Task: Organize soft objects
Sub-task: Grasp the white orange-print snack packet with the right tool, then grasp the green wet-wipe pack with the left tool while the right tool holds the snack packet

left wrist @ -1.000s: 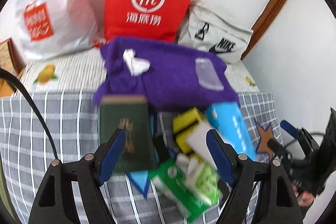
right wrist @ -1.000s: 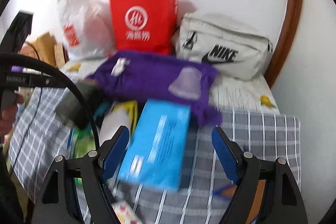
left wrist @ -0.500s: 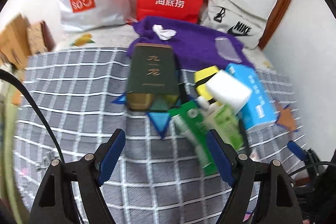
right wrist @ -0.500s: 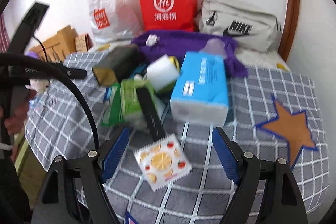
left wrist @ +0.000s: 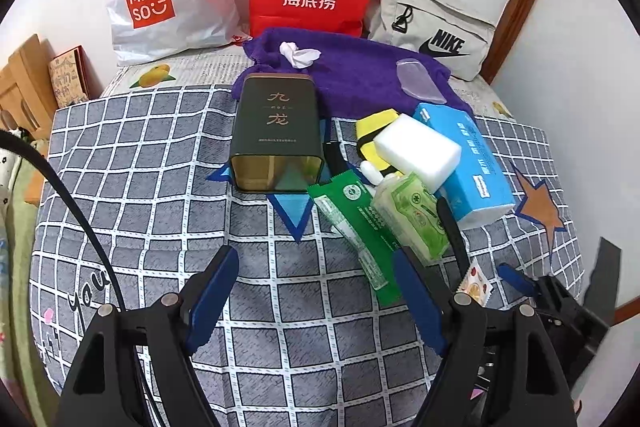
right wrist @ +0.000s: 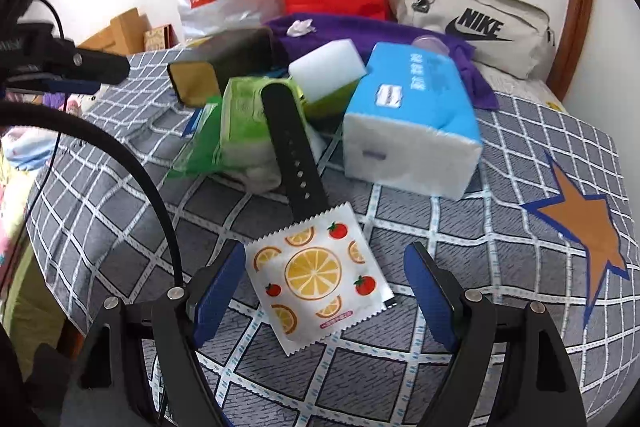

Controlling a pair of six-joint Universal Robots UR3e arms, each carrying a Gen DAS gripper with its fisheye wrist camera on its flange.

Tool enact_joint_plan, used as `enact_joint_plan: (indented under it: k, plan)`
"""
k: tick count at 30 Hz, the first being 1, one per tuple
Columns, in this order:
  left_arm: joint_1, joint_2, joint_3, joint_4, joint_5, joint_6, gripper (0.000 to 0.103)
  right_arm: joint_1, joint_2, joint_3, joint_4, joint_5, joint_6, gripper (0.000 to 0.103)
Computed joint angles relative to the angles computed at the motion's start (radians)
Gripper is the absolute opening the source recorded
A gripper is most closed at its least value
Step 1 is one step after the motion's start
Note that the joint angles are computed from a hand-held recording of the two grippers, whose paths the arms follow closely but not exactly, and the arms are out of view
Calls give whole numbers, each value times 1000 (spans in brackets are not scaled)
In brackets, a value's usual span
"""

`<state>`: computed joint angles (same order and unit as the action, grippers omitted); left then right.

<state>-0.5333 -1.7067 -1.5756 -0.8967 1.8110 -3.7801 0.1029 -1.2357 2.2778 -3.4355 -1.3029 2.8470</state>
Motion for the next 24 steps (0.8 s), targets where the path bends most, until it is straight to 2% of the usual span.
enact_joint_plan:
  k: [3,5,6,9,13,24]
  plan:
    - [-11,2,-7,2,8,6,78,18,25,-26,25,-33,14,81]
    - [-24,-4,-4,4,28,7,78,14,27,-29,37,-29,21,70]
    - [-27,-7,-2,2,31,10,78,6,24,-27,44,-13,19,59]
    - [-30,-8,-4,3,24,17,78,-18,14,-15,54,23,20,52]
    - [-36,-11,4,-3,28,5,78,-17,1,-3,33,10,27,51]
    - [-46,-22,11,23,34,-4,78,-79,-196,95,42,108,20,52]
